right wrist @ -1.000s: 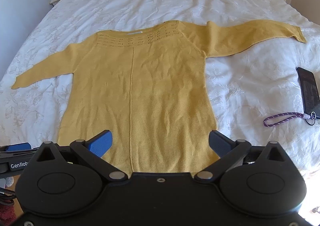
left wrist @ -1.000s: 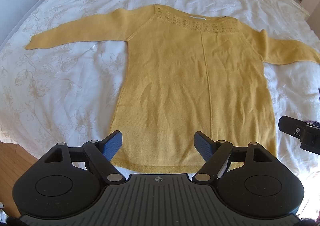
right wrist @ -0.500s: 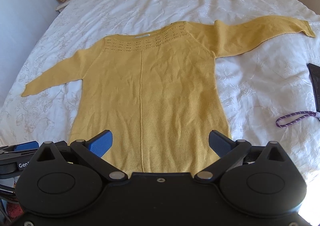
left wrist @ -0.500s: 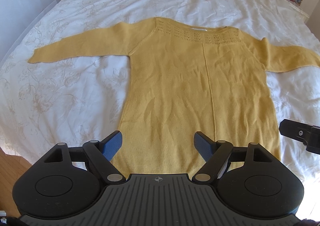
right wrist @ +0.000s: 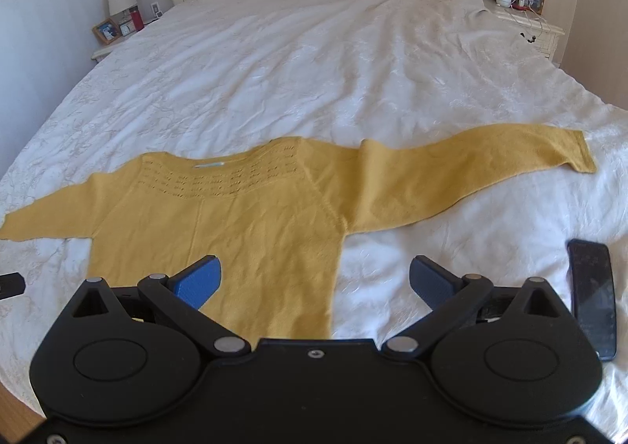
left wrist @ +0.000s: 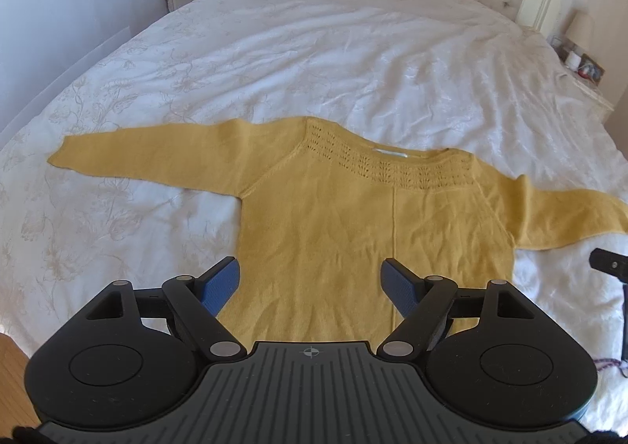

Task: Fold small clothes
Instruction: 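Move the right tool to a sweater sleeve cuff and close on it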

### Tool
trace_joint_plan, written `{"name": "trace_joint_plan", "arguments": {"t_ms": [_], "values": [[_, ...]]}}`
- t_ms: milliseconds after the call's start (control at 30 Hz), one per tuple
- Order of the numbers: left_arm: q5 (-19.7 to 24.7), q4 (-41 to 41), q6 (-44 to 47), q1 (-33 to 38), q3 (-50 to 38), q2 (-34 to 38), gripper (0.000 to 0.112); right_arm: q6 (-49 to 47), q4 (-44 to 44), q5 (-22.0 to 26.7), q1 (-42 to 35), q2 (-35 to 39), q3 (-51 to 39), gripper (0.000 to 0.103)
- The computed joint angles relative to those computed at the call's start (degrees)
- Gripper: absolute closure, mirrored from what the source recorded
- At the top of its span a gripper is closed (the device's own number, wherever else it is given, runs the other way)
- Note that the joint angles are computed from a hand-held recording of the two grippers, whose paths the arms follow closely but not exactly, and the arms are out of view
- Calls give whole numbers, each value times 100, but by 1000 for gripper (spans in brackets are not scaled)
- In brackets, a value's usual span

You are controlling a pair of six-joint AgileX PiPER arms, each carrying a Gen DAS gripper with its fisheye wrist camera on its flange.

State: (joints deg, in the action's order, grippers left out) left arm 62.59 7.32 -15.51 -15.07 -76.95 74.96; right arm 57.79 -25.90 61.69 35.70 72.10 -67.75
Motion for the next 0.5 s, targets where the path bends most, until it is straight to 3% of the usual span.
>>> {"name": "trace_joint_plan", "arguments": {"t_ms": [100,167,267,500], "values": [[65,160,-185,-225,-322,420,34,-1193,645,-471,-1448,57,53,3],[68,393,-459,-447,-466,658,34,-2113,1229,-824,-2526,202,33,11],[108,601,-793,-690,-699,969,34,-3244,1857,-1094,-3848,669,-234,13],[580,938,-1257,-1081,-1415,1667,34,-4723,2294,-1214,-5820,2097,-1350,26]]}}
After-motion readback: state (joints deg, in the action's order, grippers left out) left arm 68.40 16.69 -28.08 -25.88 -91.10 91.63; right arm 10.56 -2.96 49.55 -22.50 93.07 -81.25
